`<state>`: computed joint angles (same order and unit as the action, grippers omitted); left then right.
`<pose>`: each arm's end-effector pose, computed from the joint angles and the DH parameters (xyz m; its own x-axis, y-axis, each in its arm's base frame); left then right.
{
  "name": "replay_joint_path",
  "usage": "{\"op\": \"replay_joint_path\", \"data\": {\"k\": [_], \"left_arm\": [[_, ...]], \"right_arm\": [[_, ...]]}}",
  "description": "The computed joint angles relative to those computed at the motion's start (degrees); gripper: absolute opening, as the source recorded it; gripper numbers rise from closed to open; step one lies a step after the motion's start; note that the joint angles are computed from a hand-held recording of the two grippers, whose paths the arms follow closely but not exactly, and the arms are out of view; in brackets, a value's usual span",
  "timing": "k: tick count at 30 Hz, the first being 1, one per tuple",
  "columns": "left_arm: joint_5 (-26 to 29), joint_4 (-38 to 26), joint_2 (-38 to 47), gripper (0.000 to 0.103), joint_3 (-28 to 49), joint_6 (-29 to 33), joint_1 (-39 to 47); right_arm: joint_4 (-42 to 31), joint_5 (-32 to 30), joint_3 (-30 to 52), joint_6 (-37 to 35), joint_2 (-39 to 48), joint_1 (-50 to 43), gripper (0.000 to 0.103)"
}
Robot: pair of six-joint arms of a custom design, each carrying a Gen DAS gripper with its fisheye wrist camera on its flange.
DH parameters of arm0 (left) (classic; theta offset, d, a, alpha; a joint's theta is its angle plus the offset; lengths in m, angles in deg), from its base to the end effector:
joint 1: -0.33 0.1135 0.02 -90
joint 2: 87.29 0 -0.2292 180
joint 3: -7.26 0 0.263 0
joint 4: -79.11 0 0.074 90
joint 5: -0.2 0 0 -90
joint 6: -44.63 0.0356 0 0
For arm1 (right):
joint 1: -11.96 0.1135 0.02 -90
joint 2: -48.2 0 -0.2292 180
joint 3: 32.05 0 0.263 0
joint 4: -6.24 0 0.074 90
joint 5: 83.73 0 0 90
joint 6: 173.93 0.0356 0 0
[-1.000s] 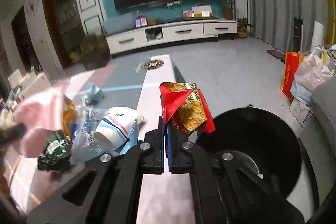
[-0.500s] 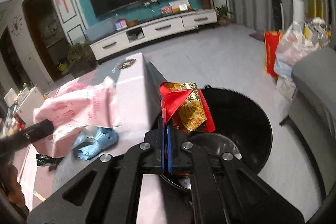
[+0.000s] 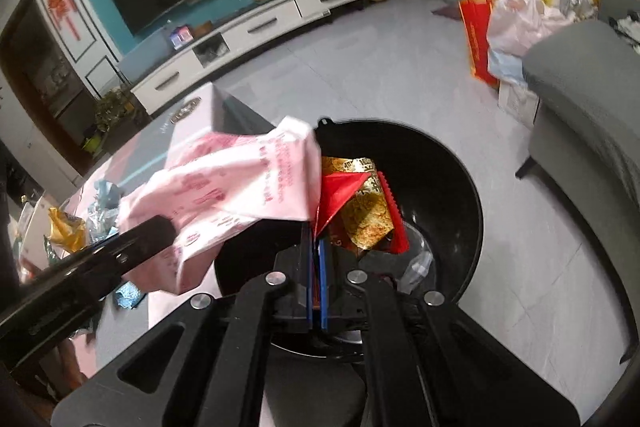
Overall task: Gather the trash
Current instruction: 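Carry both items over the black bin and open both tools to drop them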
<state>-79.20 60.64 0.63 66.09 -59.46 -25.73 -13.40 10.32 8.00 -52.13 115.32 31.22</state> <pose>0.2801 -0.1443 0.1342 -0.7753 0.1128 -0.6215 0.3656 0.8825 -0.2960 0.2276 0.0768 0.1253 -0.7333 0.3006 -0.6099 0.1213 0.9404 0.3176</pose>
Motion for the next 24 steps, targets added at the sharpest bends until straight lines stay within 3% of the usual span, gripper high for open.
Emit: {"op": "replay_joint_path", "data": {"k": [9,18,21,24], "left_arm": [[-4.3,-5.4,11.9,0.021,11.6,0.1,-3.4],[-10.1,-12.1,20.4,0.035,21.2,2.6,-6.5],[-9.8,-13.4,21.1,0.049,22.3,2.9,-5.9],[-8.2,-13.5,20.3,0.061,22.0,2.7,-4.8]], "right_arm": [[0.8,-3.7,2.1,2.0,5.3,-2.6,0.004],[-0.1,-3.1,6.6,1.7,12.0,-3.5,0.006],[-1.4,-1.8,7.3,1.4,12.7,-3.9,0.008],[-1.7,-2.1,6.3,1.8,11.2,-4.9,0.021]]}}
